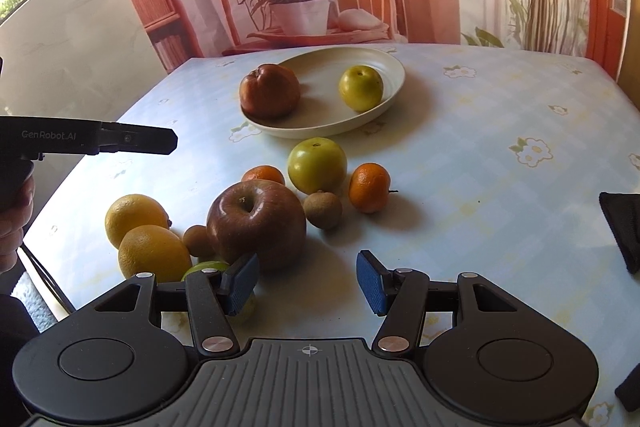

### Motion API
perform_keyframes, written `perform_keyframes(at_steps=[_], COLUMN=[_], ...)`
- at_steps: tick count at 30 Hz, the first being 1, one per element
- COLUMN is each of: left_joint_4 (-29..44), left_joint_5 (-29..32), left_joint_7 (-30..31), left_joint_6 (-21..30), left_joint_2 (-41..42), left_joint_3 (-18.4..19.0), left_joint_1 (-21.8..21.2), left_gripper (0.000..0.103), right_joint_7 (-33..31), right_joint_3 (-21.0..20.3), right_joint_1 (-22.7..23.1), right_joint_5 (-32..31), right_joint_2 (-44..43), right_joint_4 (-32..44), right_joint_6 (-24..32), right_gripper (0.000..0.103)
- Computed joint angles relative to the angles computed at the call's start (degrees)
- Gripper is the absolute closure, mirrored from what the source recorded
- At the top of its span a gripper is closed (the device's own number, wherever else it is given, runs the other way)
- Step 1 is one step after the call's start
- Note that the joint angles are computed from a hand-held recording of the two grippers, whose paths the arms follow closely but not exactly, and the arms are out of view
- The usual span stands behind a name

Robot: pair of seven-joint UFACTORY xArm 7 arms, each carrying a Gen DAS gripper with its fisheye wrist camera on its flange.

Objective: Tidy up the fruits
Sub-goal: 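Move both grippers back toward the loose fruits on the table, then grasp the large green fruit with the right gripper while the left gripper grasps a small brown kiwi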

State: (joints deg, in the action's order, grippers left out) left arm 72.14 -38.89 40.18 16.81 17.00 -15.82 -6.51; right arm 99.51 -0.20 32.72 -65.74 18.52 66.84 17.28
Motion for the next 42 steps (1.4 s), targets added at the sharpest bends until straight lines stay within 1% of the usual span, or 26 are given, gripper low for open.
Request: perform_keyframes(at_steps=[4, 10, 14, 19, 24, 25, 27, 31, 34, 36, 40, 42], left_joint_4=[-2.1, -5.4, -6.4, -7.0, -7.6, -7.6, -7.8, -8.0, -8.2, -8.3, -7.5, -6.3], left_joint_5=[-0.3, -2.2, -3.0, -5.4, -5.9, -5.8, -5.7, -5.6, -4.9, -4.2, -3.1, -1.5], left_joint_7=[0.6, 2.0, 2.4, 4.0, 3.9, 3.7, 3.6, 3.5, 2.8, 2.1, 1.1, 0.5], left_joint_6=[-2.8, -6.1, -6.1, -6.3, -6.4, -6.4, -6.4, -6.3, -6.0, -5.7, -3.3, -0.8], left_joint_2=[-1.4, -3.6, -4.3, -4.9, -5.3, -5.4, -5.5, -5.7, -5.8, -5.8, -5.5, -4.9], left_joint_3=[-0.1, -0.7, -0.4, -0.4, 0.2, 0.4, 0.5, 0.8, 1.2, 1.5, 1.9, 2.4], left_joint_1=[0.0, 0.8, 1.0, 1.1, 0.3, 0.1, -0.1, -0.3, -0.6, -0.8, -0.8, -0.9], left_gripper=[0.053, 0.053, 0.053, 0.053, 0.053, 0.053, 0.053, 0.053, 0.053, 0.053, 0.053, 0.053], right_joint_7=[-0.6, -2.7, -7.1, -8.7, -11.4, -11.7, -12.0, -14.7, -15.2, -15.1, -12.8, -11.5], right_joint_3=[0.5, -0.2, -0.3, -2.9, -5.1, -5.7, -7.3, -7.8, -10.5, -13.4, -22.4, -25.1], right_joint_1=[0.0, 0.9, 1.0, 2.7, 4.6, 5.1, 6.6, 7.1, 9.7, 12.6, 21.1, 23.7], right_joint_5=[1.2, 4.0, 9.9, 14.7, 19.0, 19.7, 20.8, 24.2, 25.6, 25.8, 24.4, 22.9], right_joint_2=[0.1, 1.6, 3.3, 4.5, 5.5, 5.6, 5.6, 5.9, 6.0, 5.8, 4.7, 3.8], right_joint_4=[0.2, 1.3, 2.1, 1.8, 1.2, 1.0, 0.6, 0.0, -0.5, -0.8, -2.2, -2.8], right_joint_6=[-1.2, -5.2, -7.6, -11.5, -14.7, -15.2, -15.9, -17.2, -17.8, -17.6, -17.1, -15.8], right_gripper=[0.051, 0.05, 0.05, 0.05, 0.051, 0.051, 0.056, 0.057, 0.057, 0.058, 0.058, 0.058])
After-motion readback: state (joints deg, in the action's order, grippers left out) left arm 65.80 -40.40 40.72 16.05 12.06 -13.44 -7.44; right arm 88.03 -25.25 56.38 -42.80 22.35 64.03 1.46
